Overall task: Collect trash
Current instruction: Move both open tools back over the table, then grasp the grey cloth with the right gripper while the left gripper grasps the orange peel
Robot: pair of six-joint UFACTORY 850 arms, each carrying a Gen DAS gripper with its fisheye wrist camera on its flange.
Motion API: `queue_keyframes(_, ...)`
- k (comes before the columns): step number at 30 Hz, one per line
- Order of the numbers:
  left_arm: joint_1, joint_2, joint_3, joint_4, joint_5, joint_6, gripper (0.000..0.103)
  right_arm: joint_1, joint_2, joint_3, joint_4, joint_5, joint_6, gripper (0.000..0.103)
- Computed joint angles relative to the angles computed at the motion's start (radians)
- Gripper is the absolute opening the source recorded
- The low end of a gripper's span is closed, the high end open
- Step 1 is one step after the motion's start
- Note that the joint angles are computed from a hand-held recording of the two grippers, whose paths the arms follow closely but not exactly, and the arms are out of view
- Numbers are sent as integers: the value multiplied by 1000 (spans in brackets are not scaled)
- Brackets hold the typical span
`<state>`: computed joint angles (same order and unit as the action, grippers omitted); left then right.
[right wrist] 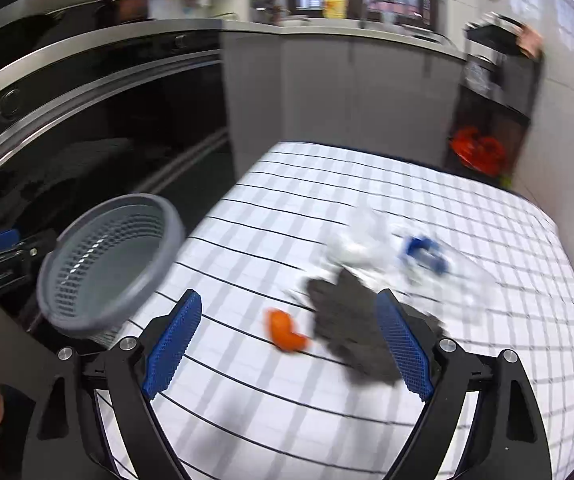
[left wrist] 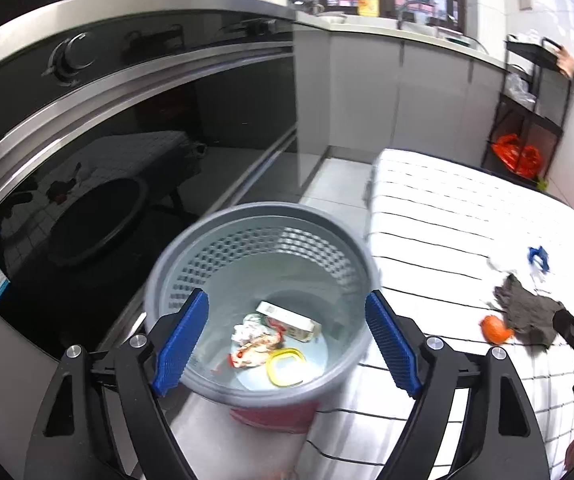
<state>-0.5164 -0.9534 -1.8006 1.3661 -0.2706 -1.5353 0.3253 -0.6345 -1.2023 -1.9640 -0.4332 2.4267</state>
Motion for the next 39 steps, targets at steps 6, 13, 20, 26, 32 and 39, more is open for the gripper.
queue_keyframes(6,-45,-3,-8,-70,16,84,80,-42,92,152,-87,-47,158,85)
queue_keyframes(13,-94,-43,-88,-225,16,226,83,-106,139,232,-201,-51,226,85)
queue_keyframes(20,-130,-148,-252,-486,-25,471,84,-152,96,194,-318,14,259,85)
queue_keyframes(26,-137,-222,-348,-601,-77,594,84,-185,19,111,-424,124,328,84)
queue_keyframes(32,-133,-273,-410,-653,-121,646,84,-195,-43,38,-451,175,335,84)
queue_keyframes(39,-127,-307,-456,-716,-150,707,84,-195,-116,-51,-277,234,129,84)
